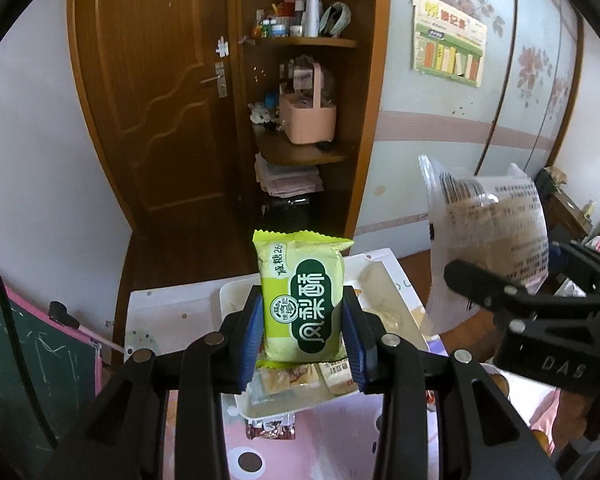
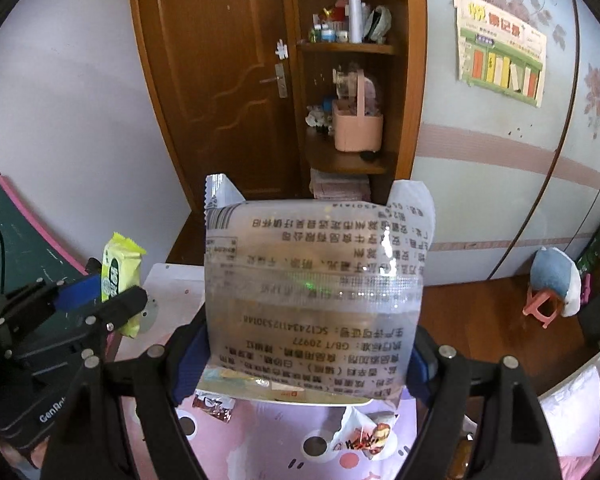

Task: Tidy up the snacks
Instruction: 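Carry the pastry pack and bread bag into the white tray and release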

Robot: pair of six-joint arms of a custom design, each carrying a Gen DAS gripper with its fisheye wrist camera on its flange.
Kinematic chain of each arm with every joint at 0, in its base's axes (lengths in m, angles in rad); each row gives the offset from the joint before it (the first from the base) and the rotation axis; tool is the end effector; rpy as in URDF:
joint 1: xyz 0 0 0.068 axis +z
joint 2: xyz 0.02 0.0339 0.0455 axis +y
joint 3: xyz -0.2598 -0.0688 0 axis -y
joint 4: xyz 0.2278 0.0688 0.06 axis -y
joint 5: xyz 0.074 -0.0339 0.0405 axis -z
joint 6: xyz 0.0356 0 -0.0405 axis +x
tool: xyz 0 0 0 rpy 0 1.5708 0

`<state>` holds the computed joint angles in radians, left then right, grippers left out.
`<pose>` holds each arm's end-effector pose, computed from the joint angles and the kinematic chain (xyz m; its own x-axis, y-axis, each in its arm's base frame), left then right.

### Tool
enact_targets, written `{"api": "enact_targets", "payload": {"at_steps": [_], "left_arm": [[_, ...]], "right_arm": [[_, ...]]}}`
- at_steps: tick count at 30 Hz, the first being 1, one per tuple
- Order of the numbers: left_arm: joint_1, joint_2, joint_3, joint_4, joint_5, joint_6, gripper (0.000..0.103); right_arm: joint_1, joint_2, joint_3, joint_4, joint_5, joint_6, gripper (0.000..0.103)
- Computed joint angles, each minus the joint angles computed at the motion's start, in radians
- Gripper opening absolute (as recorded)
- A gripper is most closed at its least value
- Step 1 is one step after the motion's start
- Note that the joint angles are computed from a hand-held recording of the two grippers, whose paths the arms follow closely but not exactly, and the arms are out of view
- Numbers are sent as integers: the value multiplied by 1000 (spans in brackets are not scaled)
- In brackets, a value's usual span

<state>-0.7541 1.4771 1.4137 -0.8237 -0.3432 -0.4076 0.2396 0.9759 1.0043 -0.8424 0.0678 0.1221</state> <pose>0.2230 -0.1931 0.3342 -0.7129 0.1575 -0.6833 0.2257 0.9741 -0.0109 0.1712 0.0393 0.3155 -0.7243 -0.0519 -0.6875 -0.1041 0.9940 0.0347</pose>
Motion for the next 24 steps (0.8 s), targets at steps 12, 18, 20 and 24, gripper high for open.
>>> {"api": "enact_targets", "payload": {"at_steps": [12,18,20,24], "left_arm": [[107,244,38,94,73,25,36],[140,346,65,113,96,27,36],[145,370,71,120,93,27,38],[148,383,51,145,80,24,81]], "right_arm": [[-112,242,-49,161,-83,-61,81],[-129,364,-48,220,-93,-71,81],[-131,405,-41,232,-94,-72,82],[-142,490,-27,246,-109,-72,84]]}}
